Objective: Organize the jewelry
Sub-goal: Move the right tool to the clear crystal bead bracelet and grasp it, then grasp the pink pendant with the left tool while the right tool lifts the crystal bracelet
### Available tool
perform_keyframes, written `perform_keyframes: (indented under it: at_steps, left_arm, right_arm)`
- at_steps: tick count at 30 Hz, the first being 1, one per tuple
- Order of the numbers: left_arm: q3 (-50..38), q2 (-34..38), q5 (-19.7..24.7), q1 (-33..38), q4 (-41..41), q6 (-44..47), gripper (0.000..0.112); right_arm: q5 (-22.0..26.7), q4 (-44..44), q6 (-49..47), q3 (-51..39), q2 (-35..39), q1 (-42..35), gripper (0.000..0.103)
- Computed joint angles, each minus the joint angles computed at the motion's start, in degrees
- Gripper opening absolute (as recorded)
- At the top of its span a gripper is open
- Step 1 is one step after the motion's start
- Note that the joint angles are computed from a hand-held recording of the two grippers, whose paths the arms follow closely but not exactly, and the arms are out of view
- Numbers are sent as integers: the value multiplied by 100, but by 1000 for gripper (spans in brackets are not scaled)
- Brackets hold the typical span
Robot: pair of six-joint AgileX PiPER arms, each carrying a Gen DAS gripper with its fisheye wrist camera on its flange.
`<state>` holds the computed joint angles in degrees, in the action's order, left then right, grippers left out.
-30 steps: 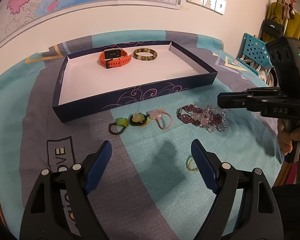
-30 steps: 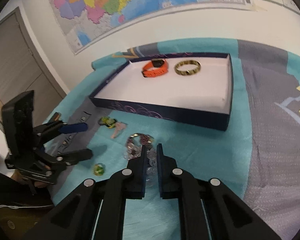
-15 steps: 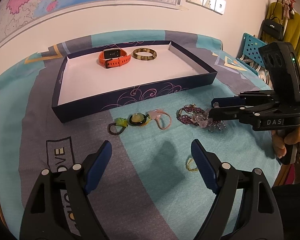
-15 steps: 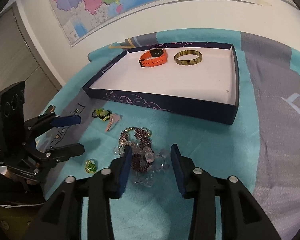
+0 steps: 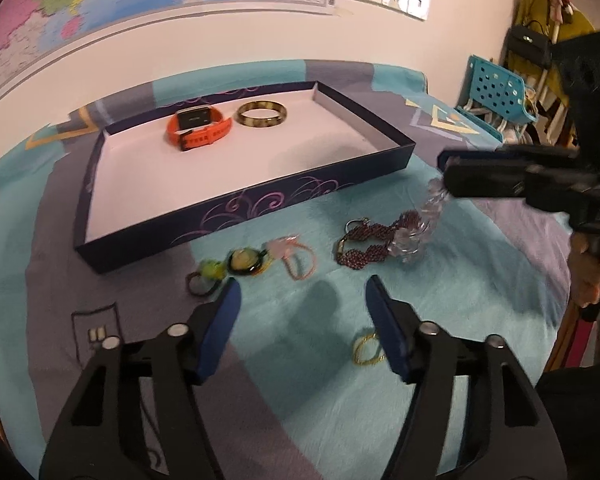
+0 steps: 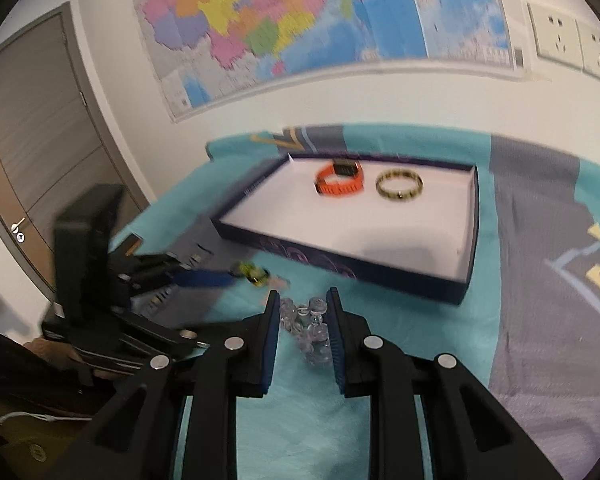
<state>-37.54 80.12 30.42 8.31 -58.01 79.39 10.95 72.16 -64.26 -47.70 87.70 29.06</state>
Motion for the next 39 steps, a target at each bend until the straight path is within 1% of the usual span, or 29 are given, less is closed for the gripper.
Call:
perform_keyframes:
  at_steps: [3, 4, 7, 9, 11, 12, 13, 14, 17, 19, 23, 29, 36, 39]
  left_arm:
    - [-222, 255, 43, -144, 137, -219, 50]
    - [-314, 363, 67, -169, 194, -318, 46]
    - [-538, 605, 93, -200, 377, -638, 40]
    - [-635, 686, -45, -273, 507, -863, 31]
    - [-738, 772, -68, -299, 622, -1031, 22]
    - [-779, 806, -47, -287, 631, -1061, 20]
    - [-808, 830, -15, -262, 622, -1058, 14]
    - [-820, 838, 26, -226, 578, -1013, 14]
    - [-795, 805, 92, -138, 476, -922, 11]
    - [-776, 768, 197, -56, 382, -825, 4]
    - [-751, 637, 414, 102, 251, -675, 4]
    - [-731, 456, 547, 221, 243, -618, 4]
    - [-915, 334, 812, 452, 193, -596, 4]
    - [-1056, 345, 841, 503, 223, -649, 4]
  right_arm:
    - [-34, -51, 46, -48, -137, 27, 21]
    - [-30, -49, 48, -68, -155, 19, 21]
    - [9, 98, -86, -100, -224, -27, 21]
    - [-71, -85, 101, -108, -232, -3, 21]
    - [-18, 45, -28, -133, -179, -54, 21]
    - [-47, 22, 7, -140, -148, -60, 21]
    - [-36, 90, -51, -141, -129, -79, 21]
    - [9, 318, -265, -133, -99, -121, 21]
    - [28, 579, -494, -135, -18, -168, 21]
    - [35, 760, -654, -130, -2, -195, 21]
    - [21, 795, -694, -175, 18, -227, 21]
    - [15, 575, -506, -313, 66, -266, 21]
    - [15, -46, 30, -660, 227, -293, 21]
    - [35, -414, 359, -893, 348, -314, 21]
